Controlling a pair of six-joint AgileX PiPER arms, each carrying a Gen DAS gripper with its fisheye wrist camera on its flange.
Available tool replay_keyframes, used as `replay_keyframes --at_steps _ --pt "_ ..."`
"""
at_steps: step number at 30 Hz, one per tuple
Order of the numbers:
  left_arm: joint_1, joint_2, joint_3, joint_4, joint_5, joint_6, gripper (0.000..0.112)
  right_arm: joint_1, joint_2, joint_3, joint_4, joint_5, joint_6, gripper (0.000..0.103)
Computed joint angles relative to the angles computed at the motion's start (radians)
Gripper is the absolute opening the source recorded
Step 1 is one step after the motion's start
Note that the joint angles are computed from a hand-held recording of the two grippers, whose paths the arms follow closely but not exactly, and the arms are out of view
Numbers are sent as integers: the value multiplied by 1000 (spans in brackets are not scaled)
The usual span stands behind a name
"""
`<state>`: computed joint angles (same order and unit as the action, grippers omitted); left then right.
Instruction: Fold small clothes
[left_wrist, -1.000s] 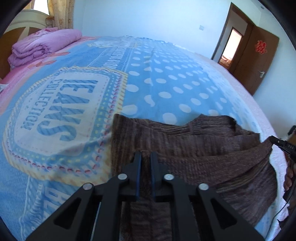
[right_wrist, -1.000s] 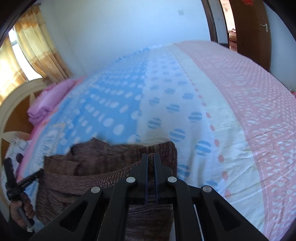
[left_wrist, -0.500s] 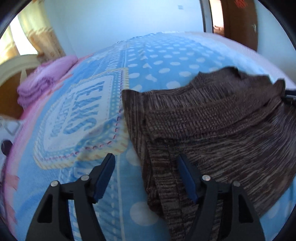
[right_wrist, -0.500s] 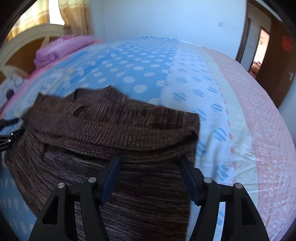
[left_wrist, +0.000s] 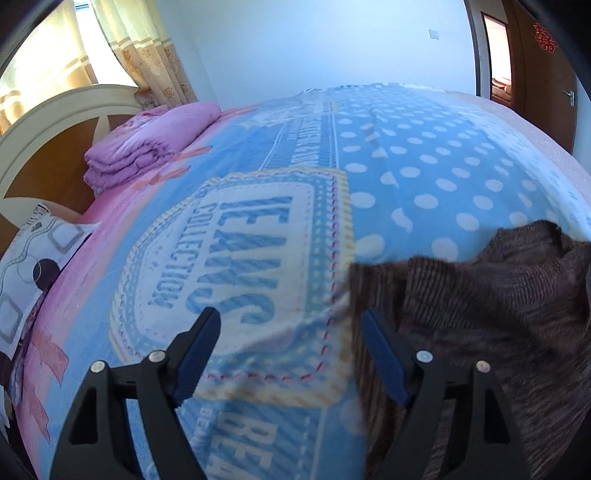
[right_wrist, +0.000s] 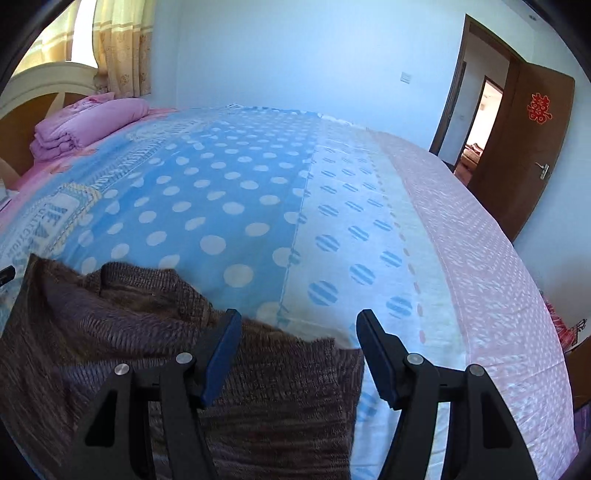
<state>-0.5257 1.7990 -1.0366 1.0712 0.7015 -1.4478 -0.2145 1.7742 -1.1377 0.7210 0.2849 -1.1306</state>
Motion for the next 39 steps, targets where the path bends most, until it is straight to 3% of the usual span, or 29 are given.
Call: replay_keyframes --at_steps 3,8,11,13,14,16,18,22,24,25,26,27,30,36,39 --pt "-17 -30 96 37 -21 -90 83 -61 -2 48 144 10 -186 65" --pt "-98 -76 203 93 -12 -217 83 -181 -19 109 271 135 -364 65" --pt "-161 -109 243 147 -14 -314 84 -202 -29 115 215 299 -352 65" --pt "-216 -94 233 152 24 -323 88 -178 -39 124 185 377 -340 65" --pt "-240 -80 229 156 37 -331 90 -138 -53 142 159 367 -325 65" --pt "-262 -59 229 159 56 -348 91 -36 -79 188 133 243 -289 65" --pt "-258 -49 242 168 49 -380 91 27 -59 171 114 186 -230 61" --pt "-209 -66 273 180 -16 -431 103 88 62 20 -63 257 -29 57" --pt "-186 -64 282 197 -57 -452 103 117 110 -12 -145 241 38 51" --pt "-184 -65 288 206 -69 -471 103 112 117 -26 -126 263 18 40" --pt "-179 -66 292 211 -78 -482 103 107 121 -37 -111 278 2 18" --pt "-172 -69 298 222 -91 -498 103 106 118 -39 -102 278 -4 8" --pt "-163 -77 314 248 -116 -541 103 114 112 -57 -98 267 13 3" --pt "-212 -59 300 242 -40 -547 103 130 121 -97 -105 165 139 3" --pt "-219 -56 297 241 -25 -547 103 143 110 -83 -98 108 119 3"
